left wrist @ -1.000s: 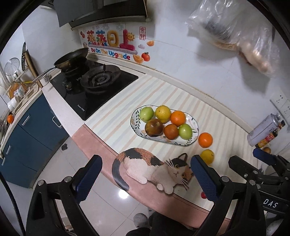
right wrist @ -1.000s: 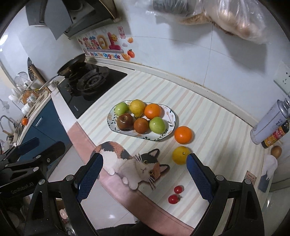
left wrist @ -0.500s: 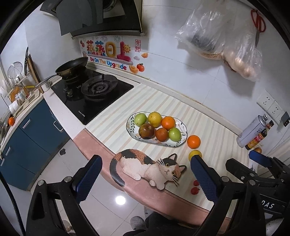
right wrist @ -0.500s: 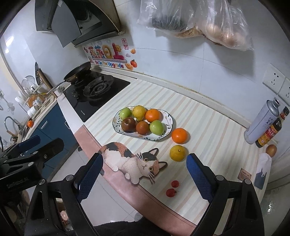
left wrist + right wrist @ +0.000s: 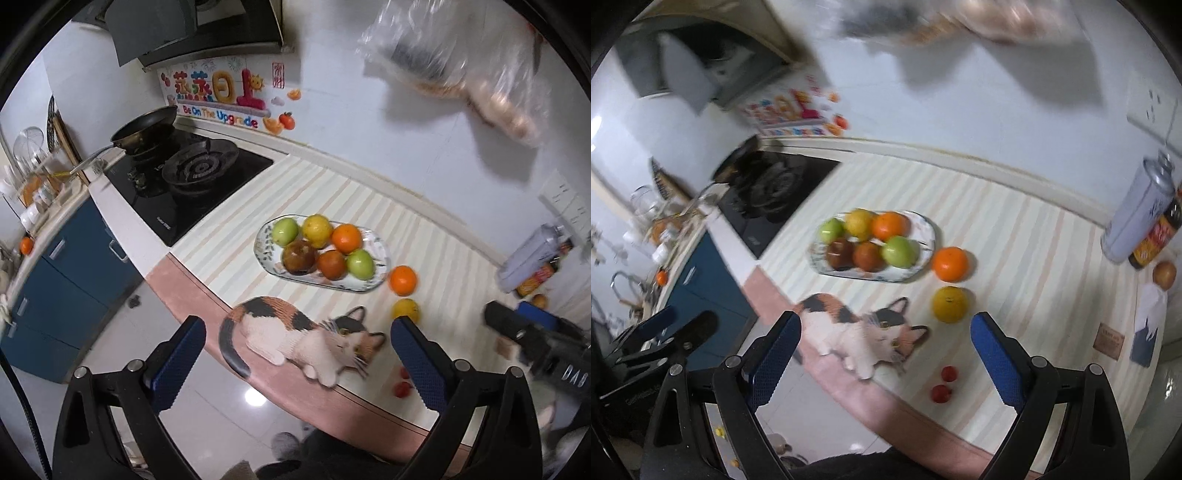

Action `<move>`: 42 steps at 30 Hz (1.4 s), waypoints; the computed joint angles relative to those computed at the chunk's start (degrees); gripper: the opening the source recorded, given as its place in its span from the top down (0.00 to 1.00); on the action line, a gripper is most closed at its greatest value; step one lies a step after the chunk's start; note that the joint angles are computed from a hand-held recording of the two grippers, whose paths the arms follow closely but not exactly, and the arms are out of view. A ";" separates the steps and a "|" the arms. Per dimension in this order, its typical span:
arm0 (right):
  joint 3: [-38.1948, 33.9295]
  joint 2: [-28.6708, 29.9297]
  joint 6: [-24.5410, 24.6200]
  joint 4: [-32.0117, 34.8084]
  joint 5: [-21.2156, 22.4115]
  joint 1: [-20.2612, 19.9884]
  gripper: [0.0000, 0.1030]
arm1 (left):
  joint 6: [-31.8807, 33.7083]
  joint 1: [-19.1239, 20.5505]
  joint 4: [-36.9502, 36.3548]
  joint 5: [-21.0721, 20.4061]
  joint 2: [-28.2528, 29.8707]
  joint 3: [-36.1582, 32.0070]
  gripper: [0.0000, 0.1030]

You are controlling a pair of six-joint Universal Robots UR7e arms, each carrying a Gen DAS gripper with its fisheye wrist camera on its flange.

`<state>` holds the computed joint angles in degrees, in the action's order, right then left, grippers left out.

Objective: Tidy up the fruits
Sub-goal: 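Withdraw both tools from the plate, then grasp the lemon with the right tool while the left tool reaches for the orange, then grasp the orange with the left tool while the right tool holds the lemon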

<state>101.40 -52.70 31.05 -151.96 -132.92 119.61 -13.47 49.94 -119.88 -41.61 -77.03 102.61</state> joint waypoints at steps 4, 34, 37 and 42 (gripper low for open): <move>1.99 1.04 0.28 -2.81 5.44 -7.81 0.07 | -0.29 2.27 1.06 4.12 5.73 -1.55 0.00; 13.28 -0.90 3.23 -13.87 8.70 -23.71 0.39 | 31.93 4.16 19.43 -3.95 44.44 -35.06 0.01; 15.79 -2.32 4.14 -16.27 8.45 -24.26 0.39 | 35.48 3.69 19.22 -2.08 45.84 -33.62 0.01; 18.65 -3.59 5.32 -18.82 8.53 -25.08 0.39 | 35.96 3.61 20.38 -1.70 47.47 -33.23 0.08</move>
<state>120.05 -56.30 36.37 -170.77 -124.39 94.53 22.50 53.55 -99.50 -43.31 -29.56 69.37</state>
